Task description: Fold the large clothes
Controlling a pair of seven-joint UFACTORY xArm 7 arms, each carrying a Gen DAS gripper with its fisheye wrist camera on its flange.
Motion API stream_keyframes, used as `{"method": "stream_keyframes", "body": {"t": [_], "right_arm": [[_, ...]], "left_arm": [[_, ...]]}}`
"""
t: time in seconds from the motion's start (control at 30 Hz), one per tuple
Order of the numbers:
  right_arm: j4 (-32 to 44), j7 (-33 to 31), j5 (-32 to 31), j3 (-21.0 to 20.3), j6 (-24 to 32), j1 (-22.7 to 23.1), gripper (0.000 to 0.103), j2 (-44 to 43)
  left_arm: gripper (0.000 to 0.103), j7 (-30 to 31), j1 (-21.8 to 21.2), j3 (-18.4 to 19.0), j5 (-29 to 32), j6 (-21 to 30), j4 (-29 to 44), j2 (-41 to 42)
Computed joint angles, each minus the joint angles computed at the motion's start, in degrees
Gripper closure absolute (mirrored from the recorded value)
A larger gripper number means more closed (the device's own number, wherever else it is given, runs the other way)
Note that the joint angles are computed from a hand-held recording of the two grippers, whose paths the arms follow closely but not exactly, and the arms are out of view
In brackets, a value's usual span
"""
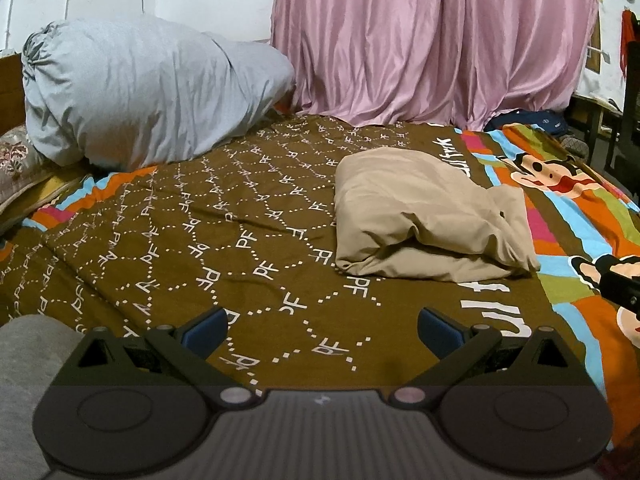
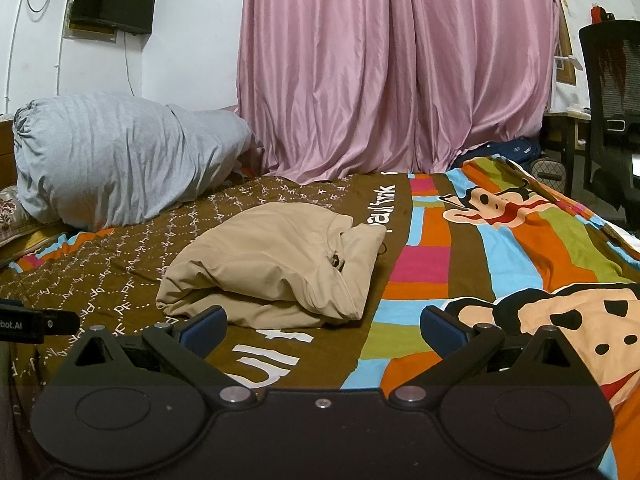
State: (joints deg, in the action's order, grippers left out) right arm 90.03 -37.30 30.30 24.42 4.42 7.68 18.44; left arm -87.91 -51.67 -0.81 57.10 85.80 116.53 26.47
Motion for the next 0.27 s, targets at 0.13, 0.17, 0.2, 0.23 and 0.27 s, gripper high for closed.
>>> {"method": "stream_keyframes", "body": {"t": [0.13, 0.17, 0.2, 0.23, 0.27], "right_arm": [[0.8, 1.1, -1.0, -0.8, 0.6, 0.7, 0.001, 0.4], [1.5, 1.4, -1.4, -1.1, 0.9, 0.9, 0.001, 0.8], [1.1, 1.5, -1.4, -1.0, 0.7, 0.8, 0.001, 0.6], [0.9, 1.5, -1.4, -1.0, 0.6, 0.8, 0.001, 0.4], [1.5, 1.5, -1.6, -1.1, 0.9, 0.8, 0.001, 0.8]], "left_arm": [[0.001, 0.7, 0.0, 0.0, 0.3, 0.1, 0.3, 0.2], [0.001, 0.9, 0.1, 0.0, 0.2, 0.0, 0.4, 0.3], [0.001, 0.9, 0.1, 0.1, 0.2, 0.0, 0.3, 0.2], [0.001, 1.0, 0.1, 0.1, 0.2, 0.0, 0.3, 0.1], [0.0, 0.9, 0.0, 0.1, 0.2, 0.0, 0.1, 0.0]]}}
